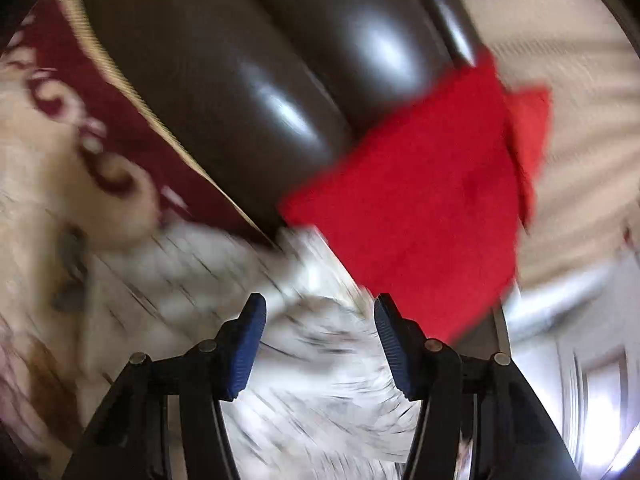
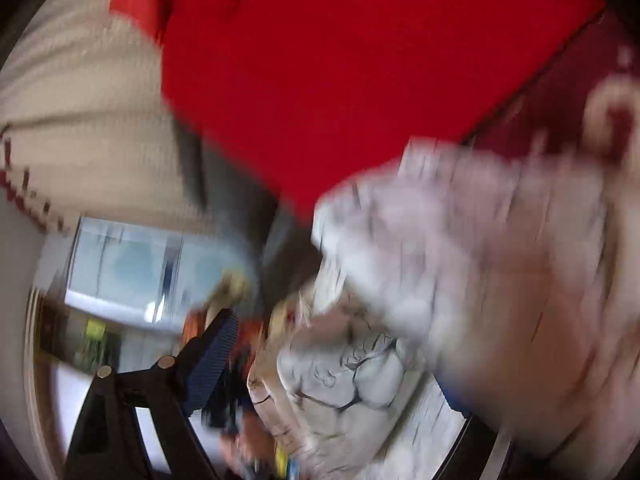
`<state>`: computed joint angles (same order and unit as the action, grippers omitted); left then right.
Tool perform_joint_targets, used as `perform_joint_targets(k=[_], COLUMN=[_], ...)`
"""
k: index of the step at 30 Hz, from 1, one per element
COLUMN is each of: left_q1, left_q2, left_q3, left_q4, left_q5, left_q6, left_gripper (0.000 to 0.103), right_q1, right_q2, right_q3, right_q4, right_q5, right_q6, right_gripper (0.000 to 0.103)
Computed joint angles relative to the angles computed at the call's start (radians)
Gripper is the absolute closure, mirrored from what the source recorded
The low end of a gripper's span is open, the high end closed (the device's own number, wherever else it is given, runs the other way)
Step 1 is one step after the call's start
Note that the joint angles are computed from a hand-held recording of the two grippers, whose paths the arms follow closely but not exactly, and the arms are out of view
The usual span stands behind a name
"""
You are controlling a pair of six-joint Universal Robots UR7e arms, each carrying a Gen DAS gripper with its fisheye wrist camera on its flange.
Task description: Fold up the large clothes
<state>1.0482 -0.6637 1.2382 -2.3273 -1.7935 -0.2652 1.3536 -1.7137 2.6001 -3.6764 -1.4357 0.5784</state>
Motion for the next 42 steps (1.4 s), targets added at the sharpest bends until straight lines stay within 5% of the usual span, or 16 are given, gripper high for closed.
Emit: perform_joint_targets(k=[3, 8, 11, 14, 16, 19, 24, 27, 29, 33, 36, 39, 42], left_q1=[0.017, -0.022, -0.067, -0.131, -0.126, -0.127, -0.180, -0.199, -0.185, -0.139, -0.104, -0.069, -0.084], left_q2=[-0.025, -0.127, -0.182, -0.180, -0.144, -0.079, -0.064, -0.041, -0.044, -0.091, -0.099, -0.125, -0.220], left_q3=[0.035, 0.167, 0.260, 0.288, 0.242, 0.159, 0.178, 0.153, 0.130, 0.140, 0.126, 0.125, 0.235], left_q4=[-0.068, -0.079, -0.132, -0.161, -0.120, 0.028, 0.031, 0.068, 0.069, -0.050, -0.046, 0.046, -0.045], left_q5=[0.008, 0.038, 0.068, 0.241, 0.263, 0.312, 0.442, 0.519, 0.488, 0.402, 0.435, 0.388, 0.386], left_q6=[-0.038, 0.098, 0.179, 0.216, 0.177, 0.130, 0.247, 0.274, 0.259, 0.202, 0.111, 0.028, 0.081], left_gripper=[0.047, 0.045, 0.033, 0.027, 0.027, 0.027, 0.028, 0.075, 0.094, 0.095, 0.093, 0.085, 0.070], right_q1=[-0.047, 0.037, 0.087, 0.182, 0.202, 0.167, 0.095, 0.134, 0.177, 0.264, 0.244, 0.253, 0.299], right_q2=[0.054, 0.062, -0.035, -0.099, -0.103, -0.111, -0.117, -0.067, -0.024, 0.037, 0.043, 0.030, 0.002], right_q3=[0.017, 0.074, 0.104, 0.097, 0.105, 0.141, 0.161, 0.141, 0.122, 0.081, 0.104, 0.116, 0.163], right_q4=[-0.175, -0.413, -0.289, -0.100, -0.036, 0.041, 0.070, 0.053, 0.043, 0.045, -0.009, -0.016, -0.110], right_q5=[0.004, -0.182, -0.250, -0.382, -0.428, -0.436, -0.399, -0.463, -0.533, -0.639, -0.611, -0.624, -0.656], right_q6=[0.108, 0.005, -0.046, -0.123, -0.127, -0.103, -0.089, -0.086, -0.093, -0.084, -0.089, -0.082, -0.042], right_gripper=[0.012, 0.012, 0.011, 0.012, 0.016, 0.027, 0.031, 0.032, 0.032, 0.032, 0.032, 0.032, 0.032])
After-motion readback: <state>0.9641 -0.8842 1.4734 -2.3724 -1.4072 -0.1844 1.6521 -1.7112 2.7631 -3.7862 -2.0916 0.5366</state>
